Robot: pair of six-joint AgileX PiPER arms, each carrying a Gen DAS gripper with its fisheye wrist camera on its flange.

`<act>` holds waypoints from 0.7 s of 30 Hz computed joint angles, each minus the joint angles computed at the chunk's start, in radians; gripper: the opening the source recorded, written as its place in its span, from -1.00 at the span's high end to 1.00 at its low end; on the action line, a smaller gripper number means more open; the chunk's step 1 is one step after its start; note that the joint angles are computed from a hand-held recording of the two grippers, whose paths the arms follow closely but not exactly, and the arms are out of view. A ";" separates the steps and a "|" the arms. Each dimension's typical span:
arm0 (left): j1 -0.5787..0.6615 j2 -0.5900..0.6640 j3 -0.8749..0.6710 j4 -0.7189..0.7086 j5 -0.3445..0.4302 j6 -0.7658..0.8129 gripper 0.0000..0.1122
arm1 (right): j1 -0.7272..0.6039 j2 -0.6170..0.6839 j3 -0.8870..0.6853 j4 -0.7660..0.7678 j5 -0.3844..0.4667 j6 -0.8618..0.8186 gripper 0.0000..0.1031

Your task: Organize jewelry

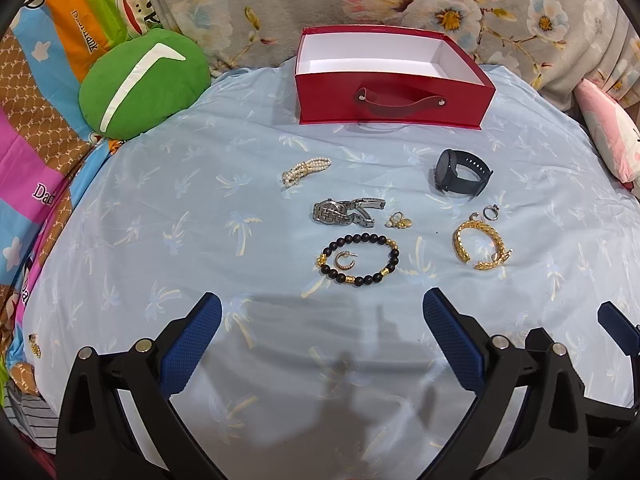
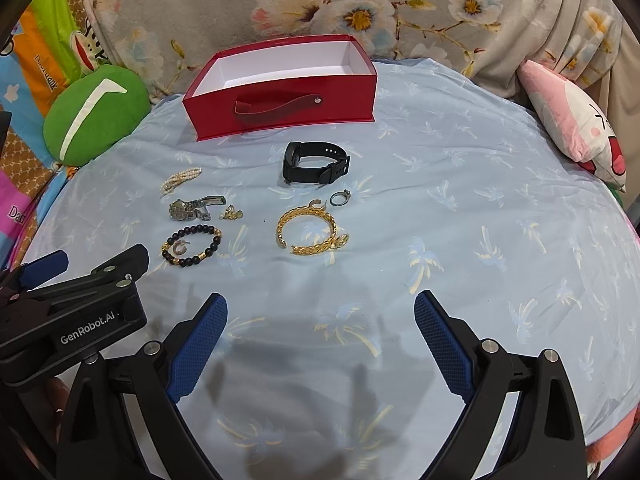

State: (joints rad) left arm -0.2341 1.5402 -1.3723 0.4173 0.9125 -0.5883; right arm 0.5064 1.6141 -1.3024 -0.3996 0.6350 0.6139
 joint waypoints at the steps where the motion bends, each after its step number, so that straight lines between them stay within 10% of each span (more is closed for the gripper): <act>1: 0.001 0.000 -0.001 -0.001 0.002 0.000 -0.75 | -0.002 -0.001 0.001 0.005 -0.002 -0.004 -0.80; 21: 0.019 0.008 -0.007 -0.017 0.000 0.007 -0.75 | 0.002 0.019 -0.025 -0.007 0.021 0.010 -0.80</act>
